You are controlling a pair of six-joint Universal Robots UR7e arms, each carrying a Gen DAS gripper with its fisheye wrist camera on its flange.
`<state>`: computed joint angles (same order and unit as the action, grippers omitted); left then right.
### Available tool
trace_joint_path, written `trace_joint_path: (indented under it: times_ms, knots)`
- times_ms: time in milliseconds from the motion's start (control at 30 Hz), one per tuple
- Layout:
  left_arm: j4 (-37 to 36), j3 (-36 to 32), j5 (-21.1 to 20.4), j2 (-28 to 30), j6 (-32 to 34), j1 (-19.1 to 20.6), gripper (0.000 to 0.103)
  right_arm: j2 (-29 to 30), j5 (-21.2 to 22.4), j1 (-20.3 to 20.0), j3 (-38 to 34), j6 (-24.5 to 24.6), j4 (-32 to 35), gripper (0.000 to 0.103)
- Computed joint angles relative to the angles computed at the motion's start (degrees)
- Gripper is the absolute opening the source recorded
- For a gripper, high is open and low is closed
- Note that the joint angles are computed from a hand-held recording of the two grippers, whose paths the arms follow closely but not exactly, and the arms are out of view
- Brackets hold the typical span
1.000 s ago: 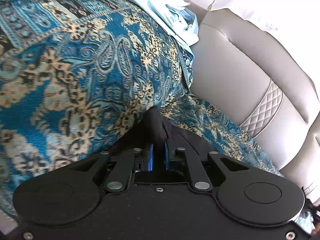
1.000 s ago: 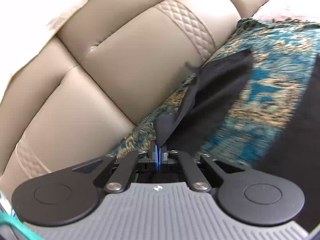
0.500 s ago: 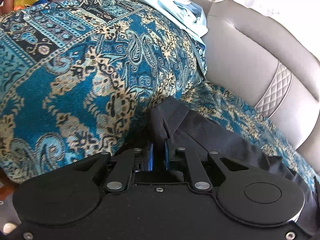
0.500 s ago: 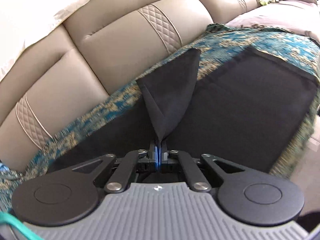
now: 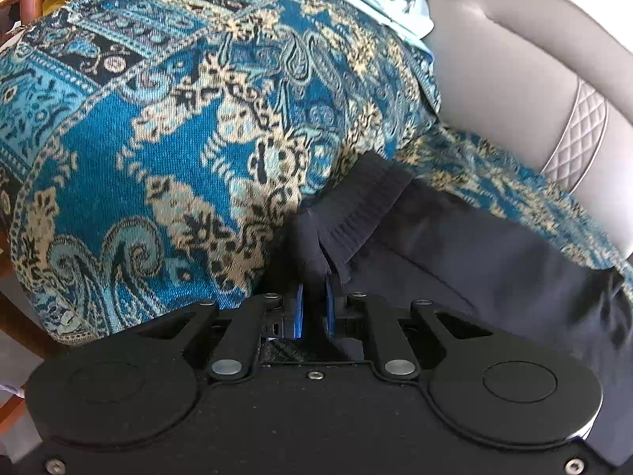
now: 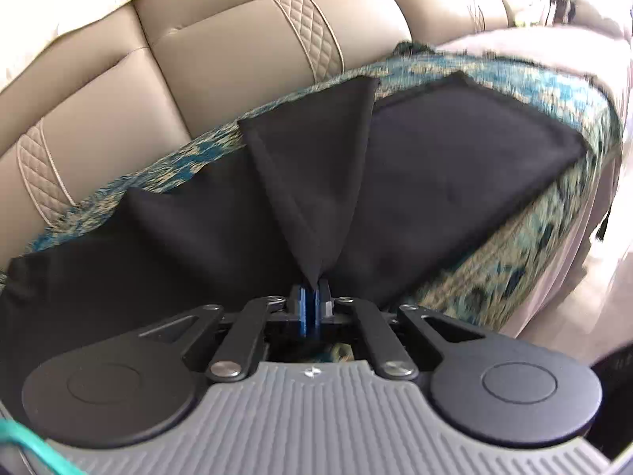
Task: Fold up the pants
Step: 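Lower the carried edge onto the trousers with both grippers, folding them in half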
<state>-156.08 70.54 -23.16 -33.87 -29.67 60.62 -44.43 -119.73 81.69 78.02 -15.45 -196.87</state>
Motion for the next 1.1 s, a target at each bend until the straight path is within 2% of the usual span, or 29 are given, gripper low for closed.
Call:
trace_joint_path:
  times_ms: [133, 167, 200, 433, 600, 700, 767, 833, 1100]
  knots:
    - [1.59, -0.77, 1.05, 0.82, -0.53, 0.11, 0.012, 2.61, -1.58, -0.44, -6.36, -2.23, 1.24, 0.013]
    - [2.00, -0.93, 1.10, 0.94, -0.62, 0.14, 0.012, 3.34, -1.80, -0.66, -8.42, -2.82, 1.96, 0.025]
    - [2.57, -1.20, 1.02, 1.03, -0.82, 0.20, 0.012, 3.94, -1.84, -0.93, -10.34, -3.03, 3.01, 0.028]
    - [6.22, -2.17, 0.53, 1.27, -2.86, 0.51, 0.013, 7.58, -1.96, -2.84, -22.77, -0.40, 10.04, 0.030]
    - [9.48, -3.22, 0.93, 1.39, -4.36, 0.61, 0.013, 10.76, -4.67, -3.70, -30.62, -2.11, 11.21, 0.031]
    - [11.14, -3.80, 1.54, 1.62, -4.93, 0.54, 0.013, 9.75, -4.41, -4.88, -30.74, 1.38, 12.10, 0.030]
    - [12.38, -4.55, 2.10, 2.04, -5.05, 0.52, 0.013, 9.97, -6.08, -5.29, -31.76, 0.92, 11.29, 0.032]
    - [13.66, -5.24, 2.47, 2.35, -5.11, 0.54, 0.013, 8.23, -5.70, -6.24, -29.80, 3.98, 11.23, 0.032]
    - [17.99, -6.25, 2.78, 2.29, -8.45, 0.63, 0.013, 2.28, -1.56, -9.47, -21.98, 11.70, 9.33, 0.032]
